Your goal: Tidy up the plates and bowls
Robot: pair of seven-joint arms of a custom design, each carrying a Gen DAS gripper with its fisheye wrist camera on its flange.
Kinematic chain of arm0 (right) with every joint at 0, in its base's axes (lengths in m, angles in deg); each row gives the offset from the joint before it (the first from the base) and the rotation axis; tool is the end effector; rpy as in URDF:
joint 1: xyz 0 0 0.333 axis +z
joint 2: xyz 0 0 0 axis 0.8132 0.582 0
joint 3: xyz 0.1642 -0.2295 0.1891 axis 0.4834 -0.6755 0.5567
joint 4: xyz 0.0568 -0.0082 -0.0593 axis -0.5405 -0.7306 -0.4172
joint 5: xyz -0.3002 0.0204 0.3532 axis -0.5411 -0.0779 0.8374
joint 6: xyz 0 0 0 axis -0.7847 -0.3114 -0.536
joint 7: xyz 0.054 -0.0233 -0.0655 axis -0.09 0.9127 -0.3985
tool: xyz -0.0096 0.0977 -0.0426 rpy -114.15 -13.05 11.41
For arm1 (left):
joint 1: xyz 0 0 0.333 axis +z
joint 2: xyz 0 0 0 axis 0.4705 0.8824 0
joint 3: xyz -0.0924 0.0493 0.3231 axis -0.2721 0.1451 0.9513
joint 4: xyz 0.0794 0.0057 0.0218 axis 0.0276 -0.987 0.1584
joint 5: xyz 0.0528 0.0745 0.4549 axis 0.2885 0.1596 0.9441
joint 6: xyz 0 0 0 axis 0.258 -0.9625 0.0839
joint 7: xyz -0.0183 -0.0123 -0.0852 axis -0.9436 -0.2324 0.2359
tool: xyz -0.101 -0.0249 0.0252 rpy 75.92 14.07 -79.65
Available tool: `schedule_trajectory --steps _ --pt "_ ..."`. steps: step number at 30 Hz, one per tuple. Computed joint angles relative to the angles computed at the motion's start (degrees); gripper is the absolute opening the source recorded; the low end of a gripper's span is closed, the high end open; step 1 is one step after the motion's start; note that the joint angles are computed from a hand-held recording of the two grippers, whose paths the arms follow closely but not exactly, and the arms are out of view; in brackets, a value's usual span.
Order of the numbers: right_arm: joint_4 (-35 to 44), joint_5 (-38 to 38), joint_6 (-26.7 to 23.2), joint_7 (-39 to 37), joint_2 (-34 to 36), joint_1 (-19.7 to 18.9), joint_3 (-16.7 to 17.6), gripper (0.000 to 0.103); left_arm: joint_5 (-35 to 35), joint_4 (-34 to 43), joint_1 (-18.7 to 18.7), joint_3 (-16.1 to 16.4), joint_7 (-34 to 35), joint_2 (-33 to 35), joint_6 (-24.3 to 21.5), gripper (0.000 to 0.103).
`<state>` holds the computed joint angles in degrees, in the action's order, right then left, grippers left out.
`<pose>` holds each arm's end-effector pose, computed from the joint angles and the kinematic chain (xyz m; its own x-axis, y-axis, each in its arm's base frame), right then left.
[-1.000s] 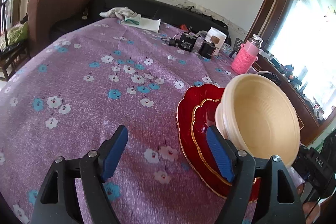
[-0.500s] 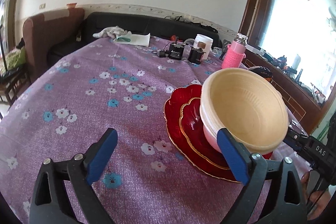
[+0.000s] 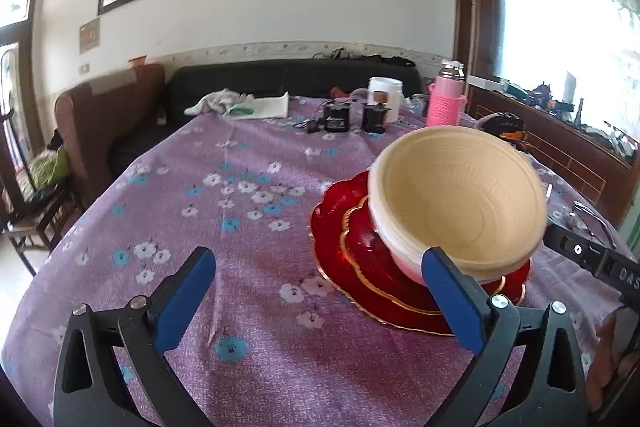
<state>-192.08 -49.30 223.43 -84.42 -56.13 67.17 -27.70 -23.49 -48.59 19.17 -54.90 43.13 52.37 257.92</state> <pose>0.6187 0.2014 0.4835 -0.4177 -0.8310 -0.3675 -0.3287 0.5153 -0.7915 0.7569 -0.3645 0.4870 -0.6039 -0.7967 0.0252 -0.4000 0.2755 -0.8741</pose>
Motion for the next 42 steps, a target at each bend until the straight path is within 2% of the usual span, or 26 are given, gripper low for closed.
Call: schedule_trajectory --steps 4,7,10,12,18,25,27,31,35,38,42 --pt "-0.4 -0.8 -0.8 0.9 -0.4 0.2 0.2 0.073 0.6 0.7 -0.4 0.5 0.4 0.1 -2.8 0.103" --pt "-0.4 0.3 -1.0 0.0 -0.5 0.2 0.3 0.073 -1.3 0.7 1.3 -1.7 2.8 0.3 -3.6 0.103" --pt "-0.4 2.0 -1.6 -1.5 -0.4 0.4 0.5 0.073 -2.0 0.8 0.7 -1.0 3.2 0.0 -4.4 0.103" --pt "-0.3 2.4 -2.2 -2.2 -0.3 0.6 0.7 0.073 -1.5 0.0 -0.5 0.7 2.4 -0.7 -4.2 0.103" --pt "0.1 0.6 -5.0 -3.5 -0.1 1.9 1.3 0.074 -1.7 -2.5 -0.3 0.6 4.2 -2.3 -4.8 0.103" --pt "0.5 1.3 -5.0 -4.9 0.3 2.4 1.2 0.074 0.4 -2.0 -2.9 4.2 2.0 -2.5 -6.9 0.103" --pt "0.6 1.2 -5.2 -4.9 0.4 2.6 1.2 0.074 1.4 -2.4 -3.7 5.2 1.0 -2.8 -6.0 0.103" --pt "0.5 0.8 -5.0 -4.4 0.3 2.6 1.1 0.074 6.3 -2.6 -7.2 9.6 -3.4 -3.2 -5.8 0.103" --pt "0.7 0.6 -6.1 -5.0 0.4 2.9 1.3 0.074 6.7 -2.7 -5.6 7.6 -3.1 -3.1 -5.6 0.103" --pt "1.4 -1.2 -9.0 -5.0 0.7 3.8 1.9 0.074 6.2 -3.1 -4.6 6.4 -2.7 -3.3 -4.4 0.103" --pt "2.2 -5.8 -14.1 -4.8 0.9 5.4 2.8 0.075 2.6 -4.8 -0.2 1.0 1.3 -3.3 -0.4 0.103"
